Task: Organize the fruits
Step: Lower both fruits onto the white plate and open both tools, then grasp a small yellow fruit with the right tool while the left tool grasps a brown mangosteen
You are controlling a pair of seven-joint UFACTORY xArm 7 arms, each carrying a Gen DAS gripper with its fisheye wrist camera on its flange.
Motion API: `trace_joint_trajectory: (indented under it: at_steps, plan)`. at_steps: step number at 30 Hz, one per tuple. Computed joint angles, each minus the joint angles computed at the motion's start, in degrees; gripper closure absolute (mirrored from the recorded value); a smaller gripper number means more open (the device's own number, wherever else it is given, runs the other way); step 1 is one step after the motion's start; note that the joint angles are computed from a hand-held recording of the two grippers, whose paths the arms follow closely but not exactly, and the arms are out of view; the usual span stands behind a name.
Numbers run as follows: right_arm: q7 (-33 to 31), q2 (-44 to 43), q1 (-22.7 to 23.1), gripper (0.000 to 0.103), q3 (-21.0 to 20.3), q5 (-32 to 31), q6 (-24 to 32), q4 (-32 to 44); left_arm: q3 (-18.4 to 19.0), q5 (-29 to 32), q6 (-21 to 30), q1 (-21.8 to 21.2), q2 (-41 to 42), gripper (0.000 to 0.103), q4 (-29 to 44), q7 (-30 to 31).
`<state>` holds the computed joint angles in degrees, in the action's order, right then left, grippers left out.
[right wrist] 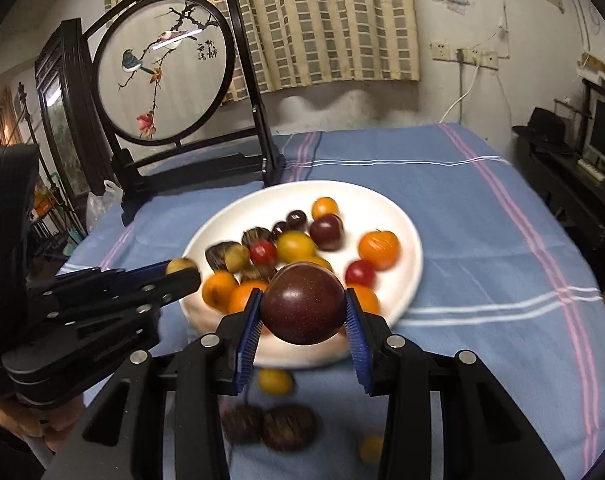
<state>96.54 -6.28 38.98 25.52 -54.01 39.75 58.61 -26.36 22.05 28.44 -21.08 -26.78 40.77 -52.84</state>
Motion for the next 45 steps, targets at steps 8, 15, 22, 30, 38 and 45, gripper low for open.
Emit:
trace_joint_trajectory:
  at_steps: [8,15,22,30,38,45]
  plan:
    - [7.82,3.17,-1.49,0.045,-3.58,-4.10,-8.78,-0.68,-1.68,9.90,2.44,4.93,7.07,0.054,4.83,-9.92]
    - [4.86,-1.12,-1.92,0.044,-2.11,-1.78,-6.94,-3.20,0.86,9.81,3.18,1.40,5.54,0.043,2.45,-11.57]
    - [-0.75,-5.45,-2.04,0.042,0.97,4.27,-2.63,-6.81,0.24,7.08,4.72,-0.66,-1.01,0.028,-2.43,-11.94]
    - [-8.22,-8.95,0.28,0.042,5.62,12.24,6.38,-9.90,-1.45,1.27,5.88,-3.61,-6.47,0.025,-7.24,-9.68]
    - [-10.08,-8.09,1.41,0.060,6.52,16.32,8.61,-10.93,-2.90,-1.76,6.76,-5.82,-9.72,0.024,-9.44,-8.64]
    - [-9.56,-5.95,1.86,0.079,4.76,16.72,5.93,-11.49,-3.20,-3.87,5.66,-7.74,-9.03,0.024,-9.69,-6.65]
